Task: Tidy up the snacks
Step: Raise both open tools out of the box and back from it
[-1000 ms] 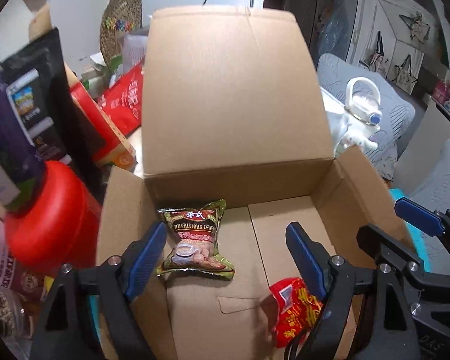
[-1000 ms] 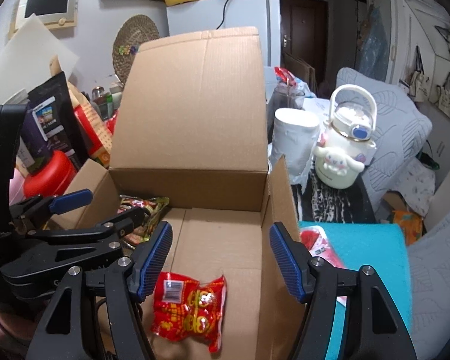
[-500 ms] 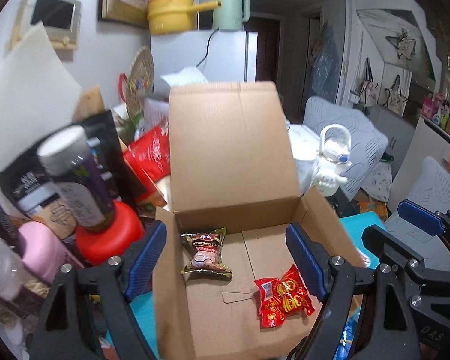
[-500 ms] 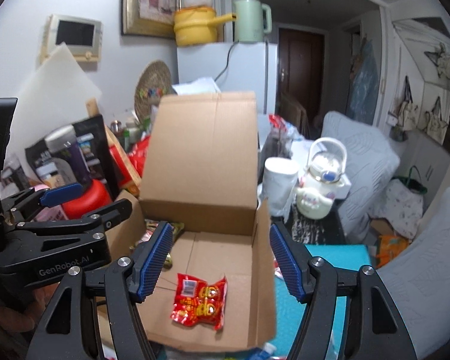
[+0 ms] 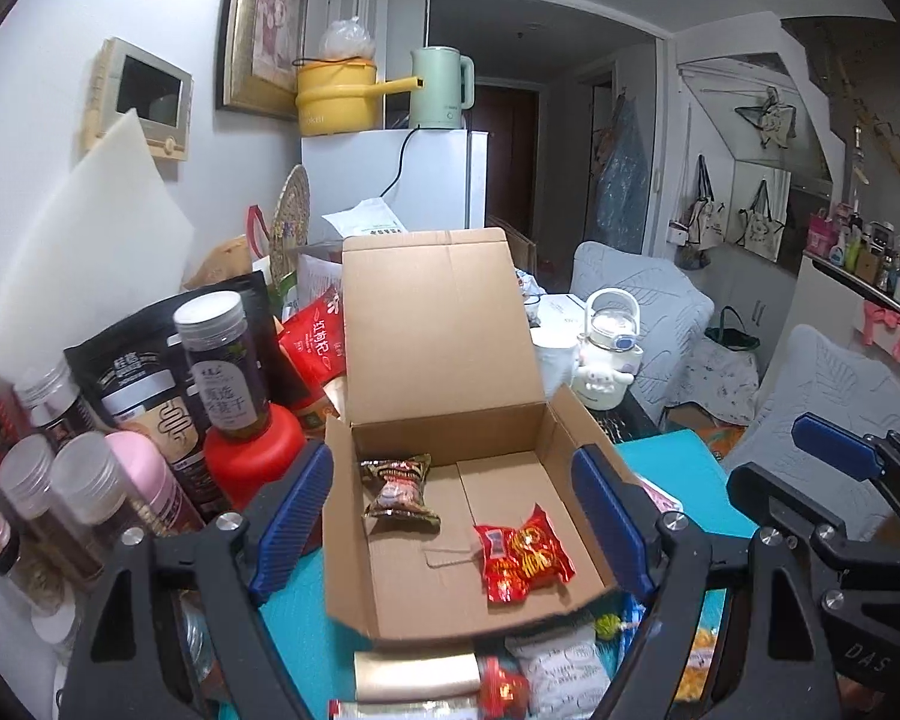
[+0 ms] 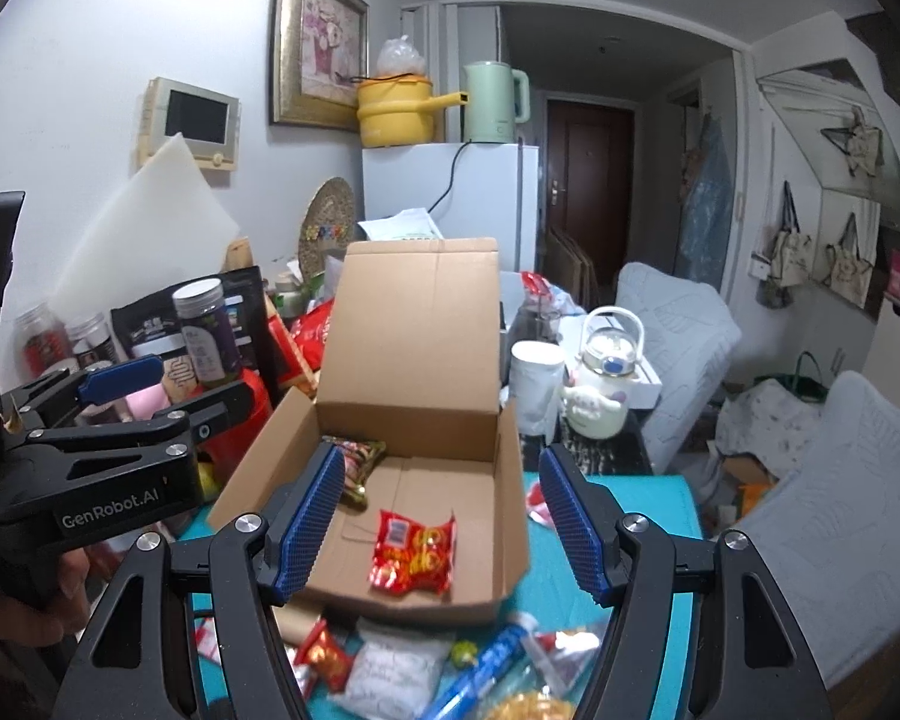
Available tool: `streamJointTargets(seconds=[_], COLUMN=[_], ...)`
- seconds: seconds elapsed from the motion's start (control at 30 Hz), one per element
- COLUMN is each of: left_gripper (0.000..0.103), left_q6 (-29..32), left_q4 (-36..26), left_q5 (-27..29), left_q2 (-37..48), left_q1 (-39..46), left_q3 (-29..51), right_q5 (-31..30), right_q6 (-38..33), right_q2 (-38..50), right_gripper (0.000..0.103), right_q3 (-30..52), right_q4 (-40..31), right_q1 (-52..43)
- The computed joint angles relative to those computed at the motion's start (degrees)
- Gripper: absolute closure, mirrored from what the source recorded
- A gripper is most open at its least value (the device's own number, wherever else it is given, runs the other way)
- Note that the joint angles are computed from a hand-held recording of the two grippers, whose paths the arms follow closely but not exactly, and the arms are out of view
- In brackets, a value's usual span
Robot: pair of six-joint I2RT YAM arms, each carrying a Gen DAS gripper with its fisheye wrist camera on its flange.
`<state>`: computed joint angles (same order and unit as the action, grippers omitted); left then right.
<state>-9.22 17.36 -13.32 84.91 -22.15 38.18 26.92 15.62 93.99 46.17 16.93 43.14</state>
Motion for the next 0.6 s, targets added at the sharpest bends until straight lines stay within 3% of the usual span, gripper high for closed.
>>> streamJointTargets(seconds=[0.6], left_gripper=[0.021], left_q6=[-1.1], left_q4=[1.3], left_q5=[-1.3], left_q2=[-16.4], left_q1=[-7.9], left_q3=[-18.8], right_q5=[8.4], right_q6=[11.1], right_q2=[-6.7], right_gripper=[0.032], right_q3=[-15.5], right_q4=[4.0], right_q1=[12.0])
